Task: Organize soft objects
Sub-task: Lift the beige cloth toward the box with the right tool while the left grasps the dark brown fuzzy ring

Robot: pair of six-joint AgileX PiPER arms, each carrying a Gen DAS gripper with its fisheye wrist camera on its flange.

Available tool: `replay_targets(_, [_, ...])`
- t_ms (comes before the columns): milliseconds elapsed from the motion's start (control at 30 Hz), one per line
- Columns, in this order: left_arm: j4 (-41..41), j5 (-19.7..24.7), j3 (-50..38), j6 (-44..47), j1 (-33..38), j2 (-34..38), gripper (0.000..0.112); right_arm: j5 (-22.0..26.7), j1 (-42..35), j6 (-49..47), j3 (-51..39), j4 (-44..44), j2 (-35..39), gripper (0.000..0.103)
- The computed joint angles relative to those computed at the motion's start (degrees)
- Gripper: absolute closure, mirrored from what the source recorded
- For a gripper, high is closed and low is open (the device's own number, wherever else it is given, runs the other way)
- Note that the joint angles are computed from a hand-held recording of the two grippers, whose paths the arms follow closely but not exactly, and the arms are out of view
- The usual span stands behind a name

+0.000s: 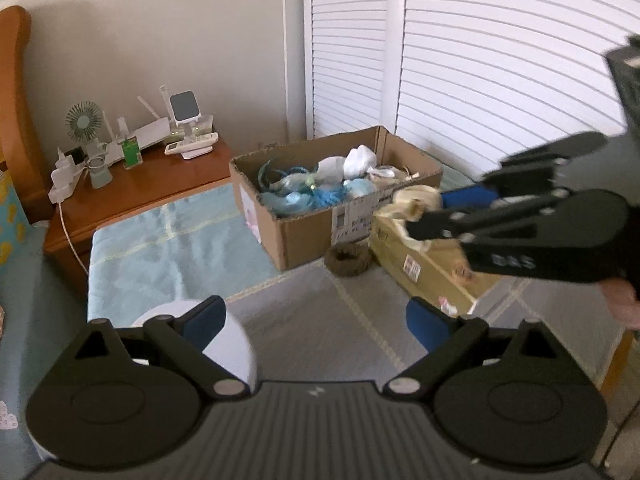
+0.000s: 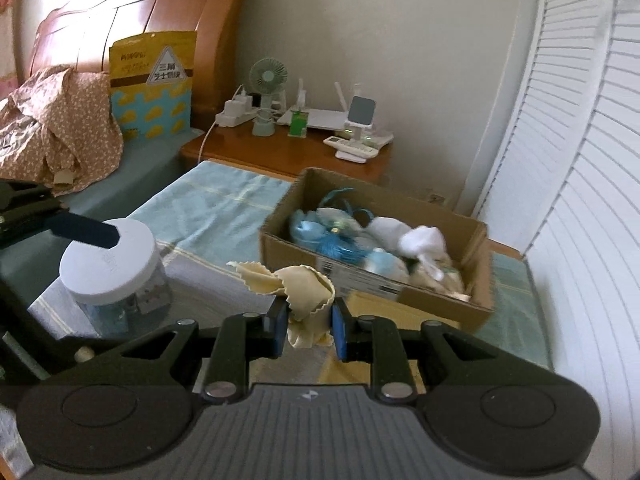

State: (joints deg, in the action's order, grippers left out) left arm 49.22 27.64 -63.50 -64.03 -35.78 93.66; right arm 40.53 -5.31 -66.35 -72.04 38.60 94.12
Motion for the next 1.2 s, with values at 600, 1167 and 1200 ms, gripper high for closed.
replay_targets(600, [-16.75, 4.25, -22.38, 9.29, 3.24, 17.45, 0.064, 3.81, -11.0, -5.35, -4.36, 6.2, 4.18, 0.076])
replay_targets(1167, [-22.28, 9.75, -35.36, 8.38, 5.39, 29.18, 0.077, 3.55, -12.5, -4.55, -6.94, 6.55, 8.18, 0.076])
replay_targets(1200, [-22.71, 9.73, -35.62, 8.54, 5.5, 29.47, 0.078, 3.59, -12.53, -4.63, -6.96, 6.58, 8.22, 0.076])
